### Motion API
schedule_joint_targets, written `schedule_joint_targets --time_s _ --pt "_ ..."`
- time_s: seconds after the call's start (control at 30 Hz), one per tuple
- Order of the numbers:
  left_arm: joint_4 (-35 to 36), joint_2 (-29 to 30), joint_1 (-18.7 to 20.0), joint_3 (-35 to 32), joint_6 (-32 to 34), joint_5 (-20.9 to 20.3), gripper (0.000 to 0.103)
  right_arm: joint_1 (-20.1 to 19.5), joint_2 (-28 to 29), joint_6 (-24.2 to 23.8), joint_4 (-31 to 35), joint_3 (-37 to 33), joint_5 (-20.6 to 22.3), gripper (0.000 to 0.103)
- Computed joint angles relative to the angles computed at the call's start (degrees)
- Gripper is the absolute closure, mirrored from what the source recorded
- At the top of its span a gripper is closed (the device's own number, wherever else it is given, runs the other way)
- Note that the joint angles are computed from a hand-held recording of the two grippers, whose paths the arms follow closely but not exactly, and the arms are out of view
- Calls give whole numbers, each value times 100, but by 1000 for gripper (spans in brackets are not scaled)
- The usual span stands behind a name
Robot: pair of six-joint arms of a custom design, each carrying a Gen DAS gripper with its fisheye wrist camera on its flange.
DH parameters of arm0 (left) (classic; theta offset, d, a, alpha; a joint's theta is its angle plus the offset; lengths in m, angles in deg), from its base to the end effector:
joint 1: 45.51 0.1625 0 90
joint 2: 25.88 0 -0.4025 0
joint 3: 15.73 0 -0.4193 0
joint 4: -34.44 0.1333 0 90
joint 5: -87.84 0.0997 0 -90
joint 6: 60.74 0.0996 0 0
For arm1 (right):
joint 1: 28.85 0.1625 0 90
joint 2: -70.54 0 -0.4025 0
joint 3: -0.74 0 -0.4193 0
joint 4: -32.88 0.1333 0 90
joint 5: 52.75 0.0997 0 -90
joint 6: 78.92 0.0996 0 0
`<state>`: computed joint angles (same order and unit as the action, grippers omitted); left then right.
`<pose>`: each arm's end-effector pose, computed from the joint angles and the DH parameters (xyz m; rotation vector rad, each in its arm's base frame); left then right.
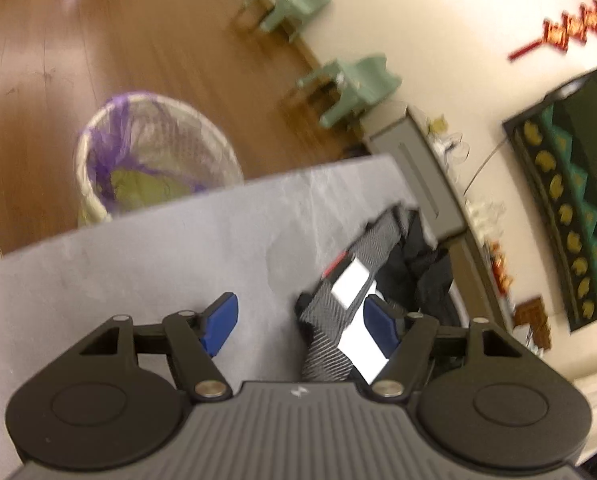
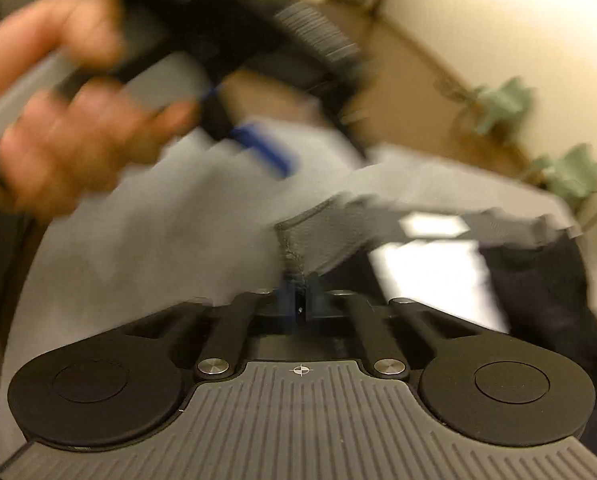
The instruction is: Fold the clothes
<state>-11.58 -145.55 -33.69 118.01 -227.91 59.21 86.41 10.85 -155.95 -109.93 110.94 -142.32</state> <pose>-0.1699 -0.2611 0.3004 -1.0296 2.0861 -1.7656 0.3659 -0.4614 0.0909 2.4378 -1.9636 0.0617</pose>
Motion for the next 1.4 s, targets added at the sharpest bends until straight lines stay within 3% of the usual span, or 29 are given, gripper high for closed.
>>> schedule_joint_targets --time_s 0.07,0.13,0.17,0.2,0.27,0.33,0.43,0.53,0.6,0.63,0.7,0.83,0.9,0.93,0.97,1.0,1.07,1.13,1.23,1.27,1.3,1.33,1.37,1.4 --pt "73 -56 -33 20 -40 133 32 -2 107 613 -273 -220 244 102" --pt "-514 -130 126 118 645 309 32 20 406 1107 -583 -516 168 101" --pt "-999 -158 255 190 1193 378 31 14 563 1341 -544 -677 60 92" --pt "-1538 -103 427 232 1793 391 31 7 721 1575 -493 -845 -47 72" --pt "-2463 147 776 240 2834 322 31 -35 884 1965 -664 -977 -197 50" --pt "-2801 564 1052 100 3374 266 31 -138 759 2183 -1440 -689 -227 50" --pt "-2608 1336 1390 -321 3793 324 31 -310 534 2339 -2606 -203 -272 50" --pt "-1265 2493 1715 -1166 3702 111 31 -555 -82 1509 -2711 493 -267 51" --pt "-212 3288 1933 -1720 3620 -76 30 -658 -213 898 -2703 791 -668 57" --pt "1 3386 1953 -1796 3463 -81 29 -740 -280 620 -2858 947 -820 57" --pt "-237 3213 1986 -1723 3573 -57 31 -925 -464 264 -3096 1213 -900 54" --pt "-507 3056 2071 -1696 3876 -79 33 -1164 -1152 31 -2565 1586 -434 53" --pt "-364 3094 2125 -1759 3907 -58 27 -1141 -1263 -229 -2499 1715 -556 57" --pt "-106 3168 2149 -1855 3718 -117 24 -1127 -1319 -141 -2308 1671 -579 62" --pt "197 3261 2174 -1970 3473 -207 22 -1121 -1339 187 -1877 1506 -618 83" --pt "532 3392 2188 -2121 3182 -363 23 -1112 -1411 656 -1294 1323 -664 98" --pt "1208 3717 2233 -2469 2651 -785 34 -1151 -1592 955 -747 1222 -712 98" --pt "1598 3847 2227 -2660 2302 -1136 39 -1215 -1740 879 -474 1176 -682 98" --pt "1351 3330 1883 -2386 1925 -1006 39 -1295 -1856 808 -208 987 -467 94" --pt "1259 3150 1745 -2285 1788 -907 39 -1320 -1890 785 -117 921 -396 84" --pt "1180 2975 1603 -2190 1640 -806 38 -1346 -1921 762 -31 855 -324 63" --pt "896 2743 1479 -2041 1666 -608 36 -1386 -1917 857 -186 800 -97 49" --pt "372 2426 1388 -1802 1834 -305 35 -1394 -1841 1030 -580 760 76 26" --pt "-228 2100 1302 -1525 2029 11 34 -1382 -1723 1214 -1069 728 166 18"
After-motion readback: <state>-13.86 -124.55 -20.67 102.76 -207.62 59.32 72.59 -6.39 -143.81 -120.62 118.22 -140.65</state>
